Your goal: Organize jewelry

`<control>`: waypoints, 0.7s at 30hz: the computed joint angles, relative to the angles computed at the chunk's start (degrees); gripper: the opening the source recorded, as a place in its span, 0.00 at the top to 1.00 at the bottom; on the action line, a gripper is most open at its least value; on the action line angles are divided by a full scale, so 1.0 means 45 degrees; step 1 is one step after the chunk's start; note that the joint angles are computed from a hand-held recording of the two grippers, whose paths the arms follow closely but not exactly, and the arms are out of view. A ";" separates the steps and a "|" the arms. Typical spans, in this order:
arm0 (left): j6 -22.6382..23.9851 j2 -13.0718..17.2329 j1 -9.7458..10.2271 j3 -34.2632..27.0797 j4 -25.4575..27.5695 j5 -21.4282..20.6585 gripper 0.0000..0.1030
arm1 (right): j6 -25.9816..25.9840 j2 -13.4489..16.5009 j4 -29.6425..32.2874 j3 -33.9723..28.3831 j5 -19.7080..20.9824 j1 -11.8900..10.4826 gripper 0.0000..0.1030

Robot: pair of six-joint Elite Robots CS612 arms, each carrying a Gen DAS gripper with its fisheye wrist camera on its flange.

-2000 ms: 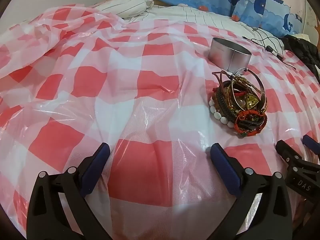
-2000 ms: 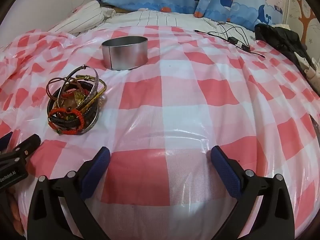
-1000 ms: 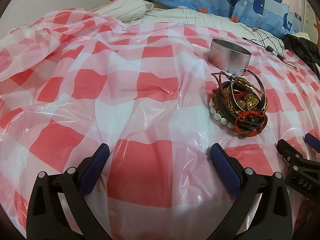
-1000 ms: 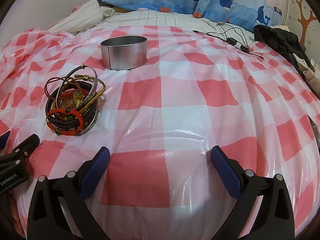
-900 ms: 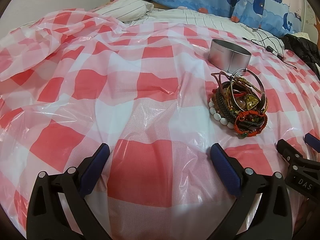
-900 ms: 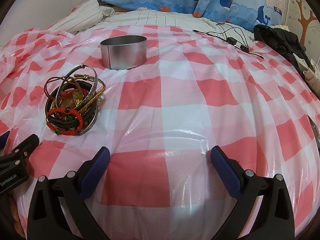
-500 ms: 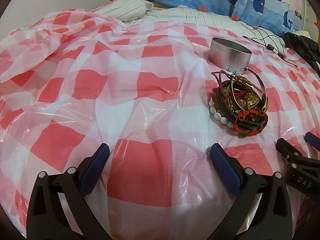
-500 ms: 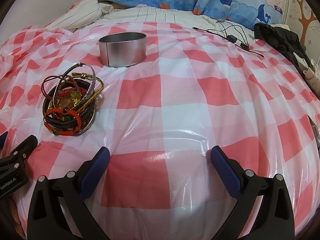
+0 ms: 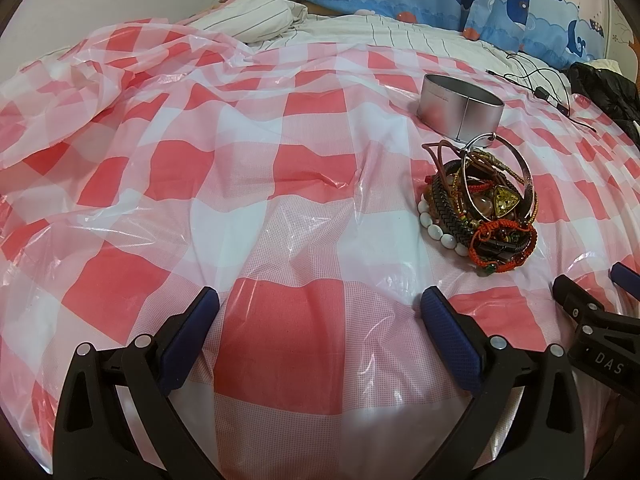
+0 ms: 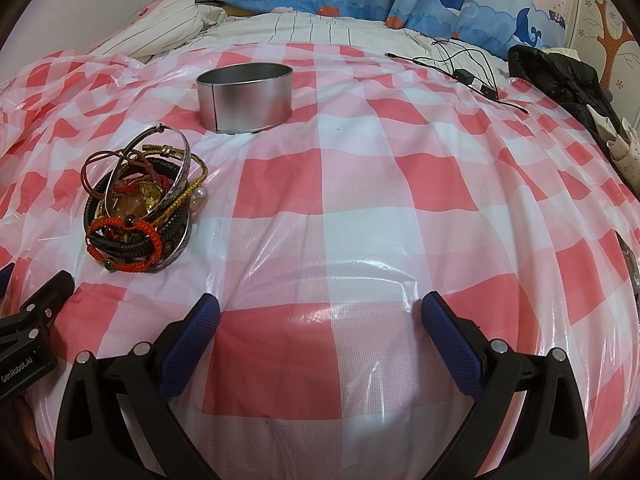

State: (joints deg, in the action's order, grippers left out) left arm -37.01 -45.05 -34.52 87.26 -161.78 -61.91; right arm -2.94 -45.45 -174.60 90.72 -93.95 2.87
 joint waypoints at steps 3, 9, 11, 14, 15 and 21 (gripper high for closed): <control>0.0002 0.0001 -0.0003 -0.0001 0.0003 0.0008 0.06 | 0.0001 -0.0001 0.0004 -0.0002 -0.0001 0.0002 0.07; 0.0001 0.0003 -0.0005 0.0001 -0.0003 0.0011 0.06 | -0.0005 -0.0002 0.0011 -0.0006 -0.0017 0.0008 0.07; 0.0001 0.0003 -0.0005 0.0001 -0.0003 0.0011 0.06 | -0.0011 -0.0001 0.0010 -0.0008 -0.0030 0.0009 0.07; 0.0001 0.0006 -0.0008 -0.0001 0.0001 0.0018 0.06 | -0.0015 0.0007 -0.0001 -0.0007 -0.0047 0.0012 0.07; 0.0001 0.0007 -0.0008 0.0002 -0.0005 0.0017 0.06 | -0.0018 0.0007 -0.0001 -0.0008 -0.0053 0.0014 0.07; 0.0000 0.0010 -0.0011 0.0002 -0.0009 0.0021 0.06 | -0.0100 0.0017 -0.0037 -0.0003 -0.0189 0.0040 0.07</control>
